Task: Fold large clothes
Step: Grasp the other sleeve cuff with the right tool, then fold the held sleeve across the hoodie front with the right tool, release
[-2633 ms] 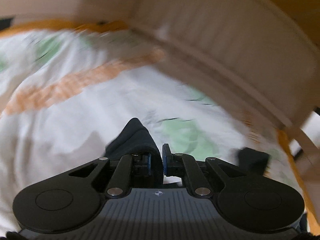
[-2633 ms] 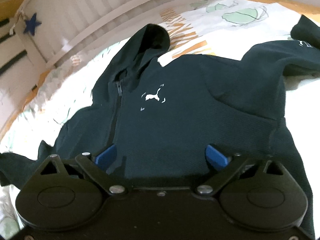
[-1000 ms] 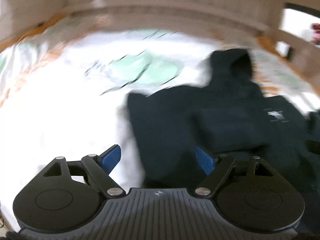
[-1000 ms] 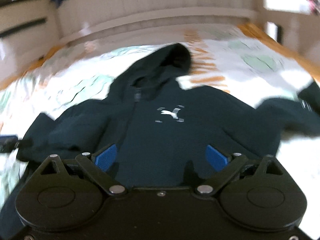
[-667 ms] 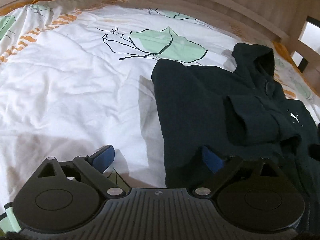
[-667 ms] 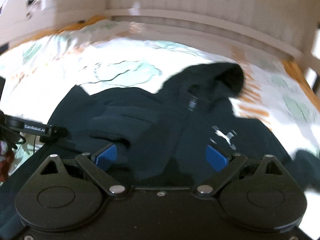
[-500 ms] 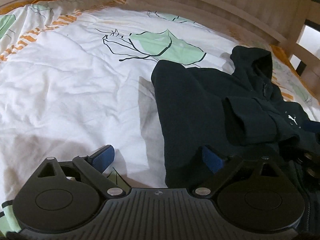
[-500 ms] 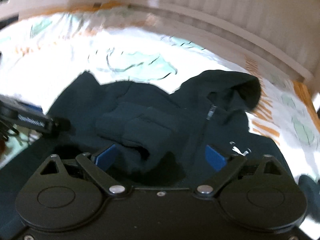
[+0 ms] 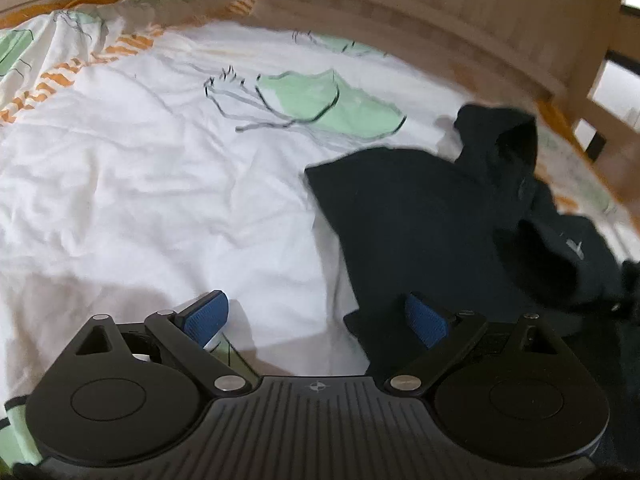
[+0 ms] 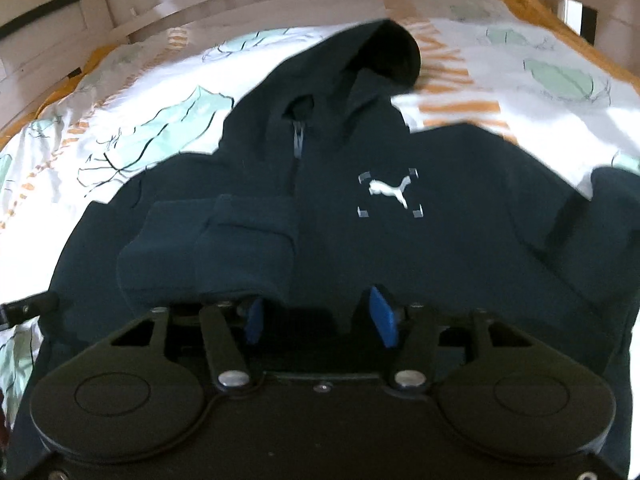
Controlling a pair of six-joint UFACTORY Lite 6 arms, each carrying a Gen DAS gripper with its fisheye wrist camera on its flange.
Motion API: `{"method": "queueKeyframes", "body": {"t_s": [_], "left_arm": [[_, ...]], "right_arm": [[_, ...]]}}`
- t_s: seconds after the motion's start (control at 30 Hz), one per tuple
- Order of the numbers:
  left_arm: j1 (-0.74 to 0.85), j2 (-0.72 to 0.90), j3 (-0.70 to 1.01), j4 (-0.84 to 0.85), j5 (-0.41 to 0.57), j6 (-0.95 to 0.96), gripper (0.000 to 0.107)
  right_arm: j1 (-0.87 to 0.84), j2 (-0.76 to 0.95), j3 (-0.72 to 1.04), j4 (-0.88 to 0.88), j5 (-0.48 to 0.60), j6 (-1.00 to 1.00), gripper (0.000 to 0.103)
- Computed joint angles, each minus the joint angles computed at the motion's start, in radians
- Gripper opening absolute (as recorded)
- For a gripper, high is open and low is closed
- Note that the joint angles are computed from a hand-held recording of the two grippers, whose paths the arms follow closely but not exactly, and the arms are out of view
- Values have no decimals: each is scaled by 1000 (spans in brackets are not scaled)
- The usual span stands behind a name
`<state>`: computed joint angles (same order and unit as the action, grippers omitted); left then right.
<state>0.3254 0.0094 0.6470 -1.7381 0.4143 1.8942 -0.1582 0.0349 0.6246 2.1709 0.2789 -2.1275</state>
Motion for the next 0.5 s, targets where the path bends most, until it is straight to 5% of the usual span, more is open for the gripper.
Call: {"method": "queueKeyframes", "body": {"t_s": [0.27,0.5], "left_arm": [[-49,27,-12,-107,-42,167,103],[-41,28,-15,-105,-34,169,103]], "right_arm": [[-231,57,31,-269,223,455,73],[-328,80,21,-351,311,554,72]]}}
